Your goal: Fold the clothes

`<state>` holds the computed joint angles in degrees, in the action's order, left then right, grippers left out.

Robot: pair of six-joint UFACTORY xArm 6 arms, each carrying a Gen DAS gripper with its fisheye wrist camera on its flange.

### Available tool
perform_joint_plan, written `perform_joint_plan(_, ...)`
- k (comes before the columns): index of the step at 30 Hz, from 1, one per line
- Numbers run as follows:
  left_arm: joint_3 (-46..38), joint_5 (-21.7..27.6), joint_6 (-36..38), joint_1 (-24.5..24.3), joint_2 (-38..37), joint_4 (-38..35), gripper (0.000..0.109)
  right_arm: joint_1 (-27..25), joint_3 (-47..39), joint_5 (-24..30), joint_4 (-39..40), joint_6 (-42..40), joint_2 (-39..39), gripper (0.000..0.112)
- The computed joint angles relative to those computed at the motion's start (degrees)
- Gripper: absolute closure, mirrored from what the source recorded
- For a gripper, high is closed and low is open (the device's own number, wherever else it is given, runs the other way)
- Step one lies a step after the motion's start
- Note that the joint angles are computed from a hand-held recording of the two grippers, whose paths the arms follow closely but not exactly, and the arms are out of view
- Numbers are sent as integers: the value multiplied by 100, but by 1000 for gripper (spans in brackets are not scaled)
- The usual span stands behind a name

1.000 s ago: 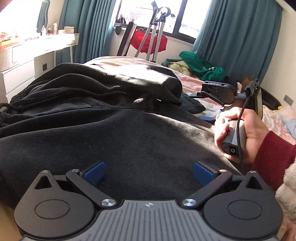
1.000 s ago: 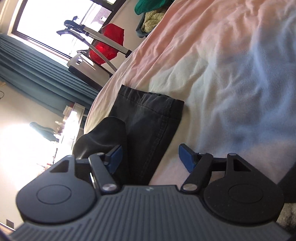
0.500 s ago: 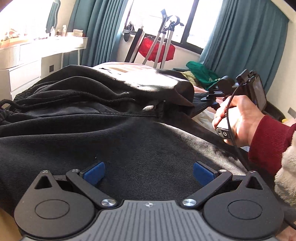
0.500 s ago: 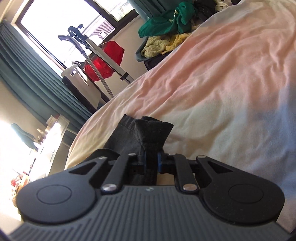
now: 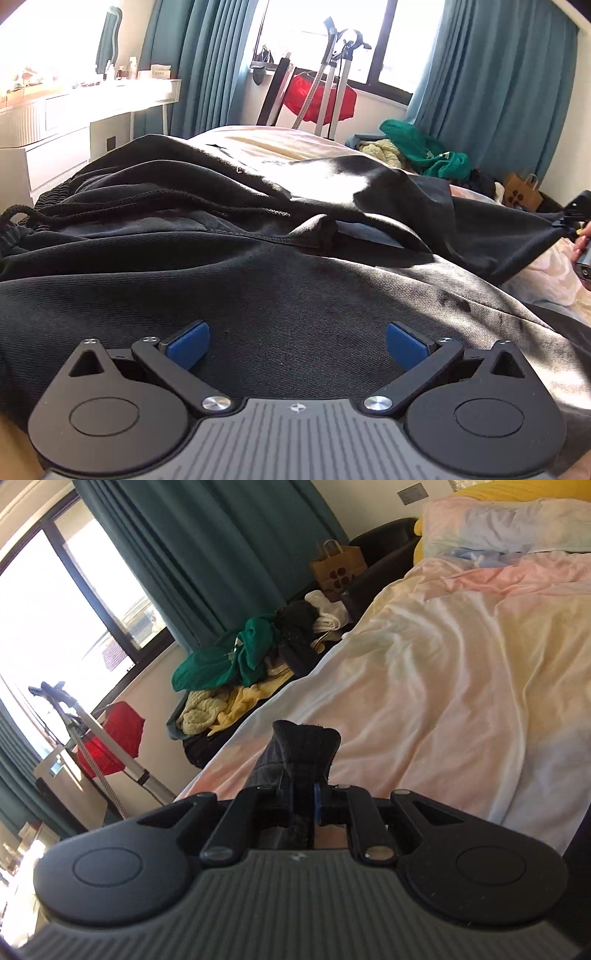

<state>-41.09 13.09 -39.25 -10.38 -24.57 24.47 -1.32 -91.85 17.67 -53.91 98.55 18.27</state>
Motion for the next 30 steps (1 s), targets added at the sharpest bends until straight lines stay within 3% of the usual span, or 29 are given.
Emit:
perform_joint_plan(4,-30,17,-219,9,-15,194,6,-522,562,-150,-167,224,-344,102)
perform_joint_plan(7,42,-152,-853,82,-128,695,6,-651,295,-385,705,-703,-225,102)
perform_joint_plan(12,-10,-61,-838,5,-169,684,6,-769,-216,-577,251,-1184,-167,102)
perform_joint_plan(15,-35,9,-677,-57,-173,575,6,-1057,349,-702,-288,-628,-439,102)
perform_joint_plan(20,-56,44,-324,-150,-159,318,6,-1466,2242,-1117,396,-619,-1110,102)
perform_joint_plan(23,-33,123,-131,-202,-217,184,6,-1616,3174,-1474,482,-203,-1411,101)
perform_joint_plan(27,-87,280,-44,-289,-205,169,6,-1651,3410,-1635,144,280,-1543,95)
perform_joint_plan(30,-119,405,2,-330,-215,161,6,-1402,3462,-1227,1069,-548,-1756,91)
